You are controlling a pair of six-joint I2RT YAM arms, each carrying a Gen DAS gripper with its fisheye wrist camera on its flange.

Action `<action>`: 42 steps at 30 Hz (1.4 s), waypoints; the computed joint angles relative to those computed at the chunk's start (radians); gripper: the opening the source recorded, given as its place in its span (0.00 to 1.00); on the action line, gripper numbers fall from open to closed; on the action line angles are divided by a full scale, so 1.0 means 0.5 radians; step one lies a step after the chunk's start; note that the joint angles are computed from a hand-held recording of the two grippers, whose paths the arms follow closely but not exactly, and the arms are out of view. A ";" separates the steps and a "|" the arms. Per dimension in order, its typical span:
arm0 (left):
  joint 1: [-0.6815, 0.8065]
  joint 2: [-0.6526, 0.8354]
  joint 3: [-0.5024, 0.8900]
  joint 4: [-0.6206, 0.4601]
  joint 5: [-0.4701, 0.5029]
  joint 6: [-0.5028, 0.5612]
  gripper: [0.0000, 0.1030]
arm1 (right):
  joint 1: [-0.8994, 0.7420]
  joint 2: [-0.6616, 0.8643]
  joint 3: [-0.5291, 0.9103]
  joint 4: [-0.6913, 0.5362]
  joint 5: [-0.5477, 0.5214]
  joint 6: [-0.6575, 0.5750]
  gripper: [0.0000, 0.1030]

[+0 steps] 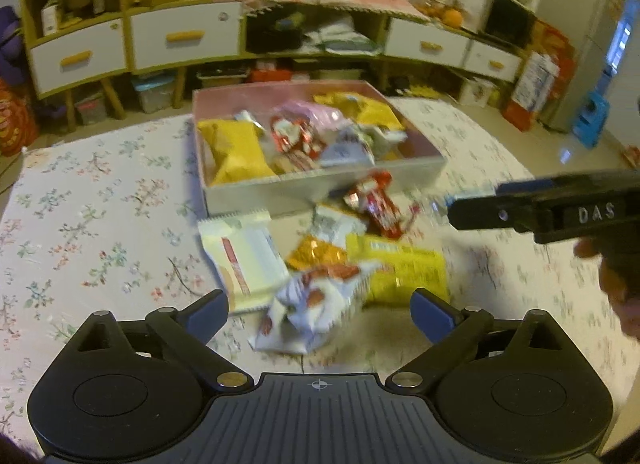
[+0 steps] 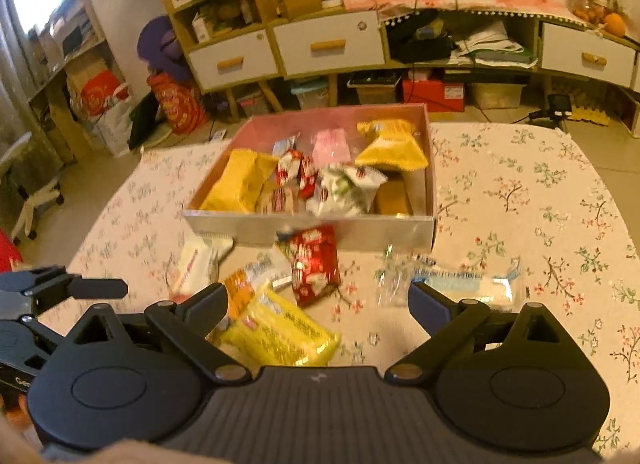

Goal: Organize snacks
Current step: 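Withdraw both tools from the box back toward the snack pile, then grasp the white pecan pack with the left tool while the right tool grasps the yellow pack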

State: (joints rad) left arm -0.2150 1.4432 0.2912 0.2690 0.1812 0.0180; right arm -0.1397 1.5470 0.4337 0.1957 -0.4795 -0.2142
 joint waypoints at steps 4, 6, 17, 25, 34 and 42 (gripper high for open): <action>0.019 0.092 -0.075 0.129 0.043 0.108 0.96 | 0.044 0.009 -0.049 0.000 0.039 -0.144 0.94; 0.035 0.144 -0.094 0.187 0.065 0.152 0.96 | 0.060 0.019 -0.059 -0.006 0.032 -0.194 0.94; 0.096 0.481 -0.147 0.621 0.124 0.402 0.96 | 0.107 0.250 -0.120 0.243 0.037 -0.450 0.94; 0.123 0.740 -0.078 0.835 0.165 0.389 0.92 | 0.141 0.427 -0.106 0.395 0.052 -0.504 0.90; 0.103 0.860 -0.036 0.933 0.171 0.351 0.72 | 0.201 0.476 -0.110 0.499 0.109 -0.487 0.84; 0.073 0.817 -0.025 0.882 0.158 0.297 0.54 | 0.226 0.457 -0.121 0.498 0.080 -0.510 0.72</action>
State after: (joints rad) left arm -0.1787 1.8518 0.2787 0.7100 0.2603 0.1666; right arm -0.0269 1.7756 0.3734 0.4447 -0.4398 -0.4693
